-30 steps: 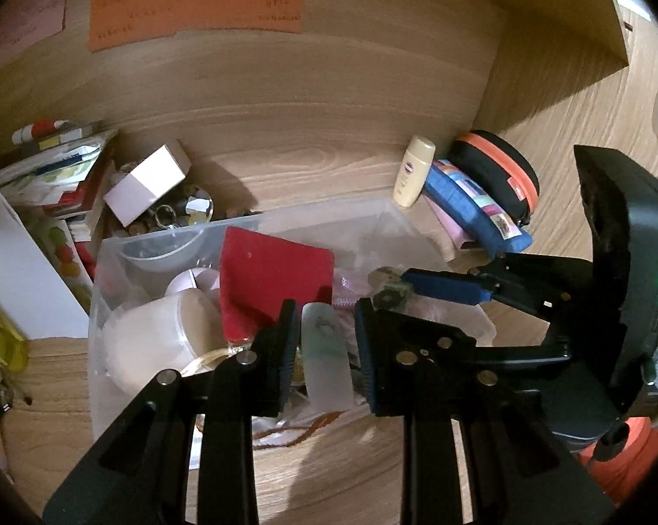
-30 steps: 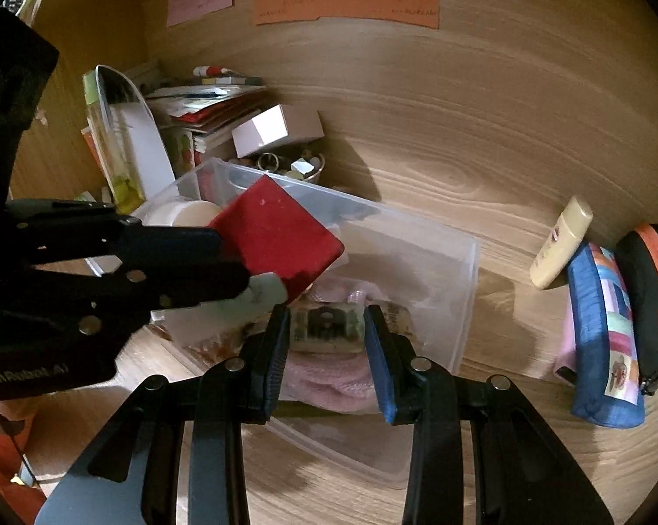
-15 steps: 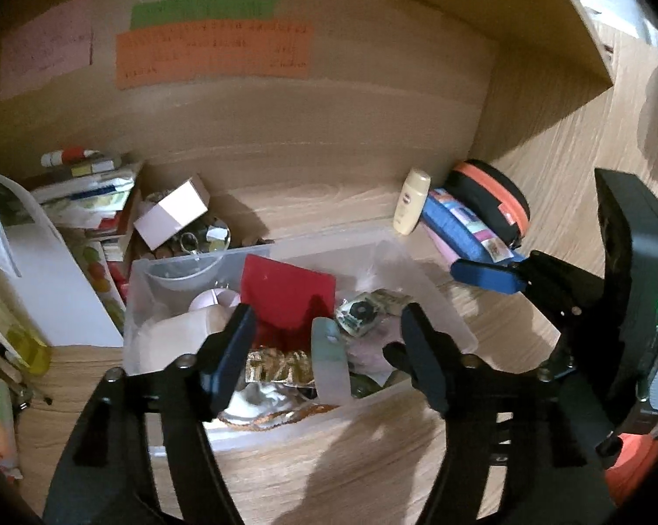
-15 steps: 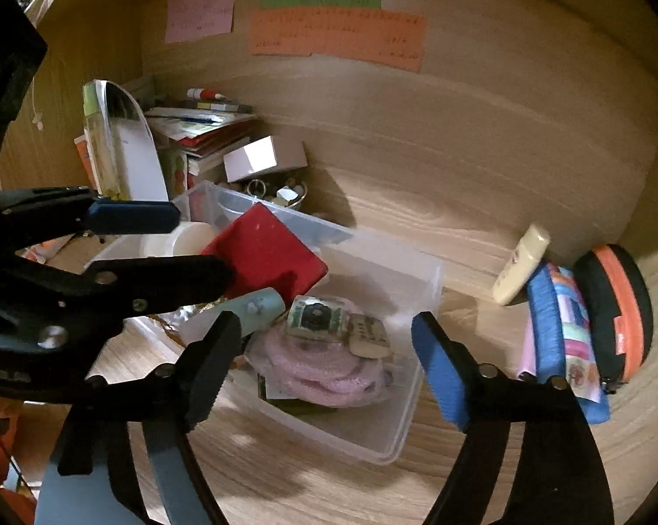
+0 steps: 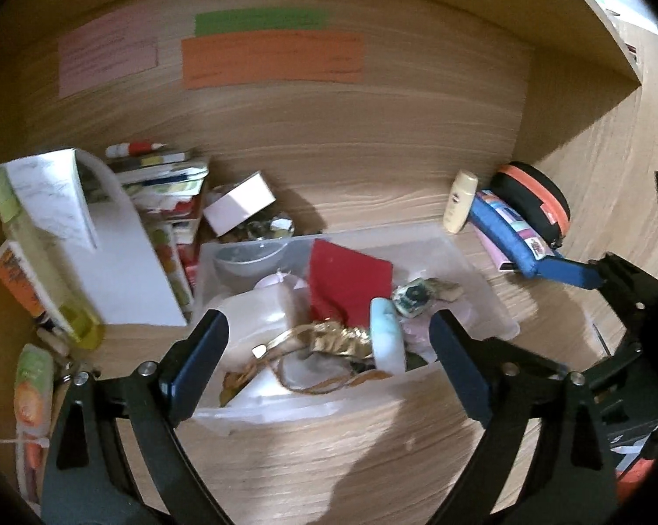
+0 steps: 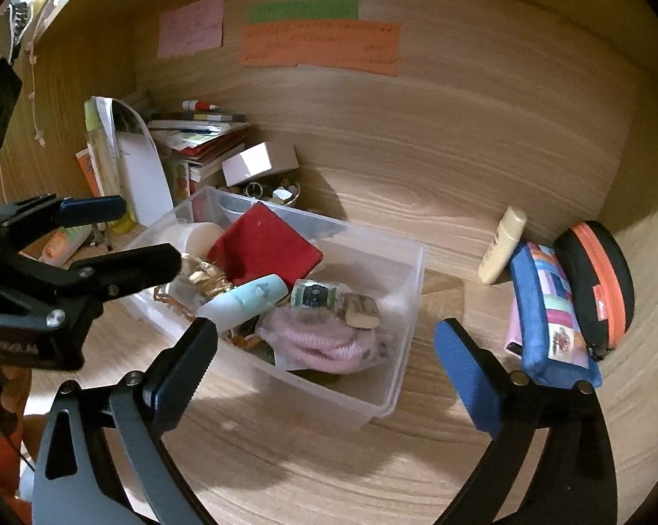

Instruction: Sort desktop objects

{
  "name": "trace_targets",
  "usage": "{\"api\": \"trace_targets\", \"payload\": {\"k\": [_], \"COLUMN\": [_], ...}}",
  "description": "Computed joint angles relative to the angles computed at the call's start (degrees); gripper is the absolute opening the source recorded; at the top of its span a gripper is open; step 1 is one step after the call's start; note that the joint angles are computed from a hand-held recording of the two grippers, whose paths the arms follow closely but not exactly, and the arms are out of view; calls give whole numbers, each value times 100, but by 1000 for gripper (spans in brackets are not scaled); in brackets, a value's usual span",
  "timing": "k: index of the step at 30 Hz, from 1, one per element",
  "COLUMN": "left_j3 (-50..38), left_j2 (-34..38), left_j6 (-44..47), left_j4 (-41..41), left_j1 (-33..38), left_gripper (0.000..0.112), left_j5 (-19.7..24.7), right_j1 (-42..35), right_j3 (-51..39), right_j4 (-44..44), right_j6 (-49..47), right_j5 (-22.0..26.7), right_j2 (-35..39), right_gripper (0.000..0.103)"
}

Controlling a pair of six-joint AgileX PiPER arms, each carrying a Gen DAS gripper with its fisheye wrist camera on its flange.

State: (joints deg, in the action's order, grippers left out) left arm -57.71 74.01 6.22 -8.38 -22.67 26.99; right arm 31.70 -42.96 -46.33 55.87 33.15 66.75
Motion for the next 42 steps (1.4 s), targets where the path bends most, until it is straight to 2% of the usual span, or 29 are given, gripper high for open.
{"api": "trace_targets", "payload": {"k": [5, 15, 18, 42], "left_j3": [177, 547, 612, 668], "left_j2": [-138, -208, -199, -107], "left_j6": [-1066, -1472, -1872, -2333], "left_j4": [1129, 1483, 1841, 2247], "left_j1": [-173, -223, -329, -461], "left_gripper": [94, 94, 94, 94], "left_j5": [-58, -196, -242, -224], "right_j1": [50, 224, 178, 331], "right_j3": [114, 322, 338, 291], "right_j4": [120, 104, 234, 258], "right_j6": [68, 407, 343, 409], "right_j5": [120, 230, 187, 201], "right_j2": [-209, -389, -387, -394], "right_gripper": [101, 101, 101, 101]}}
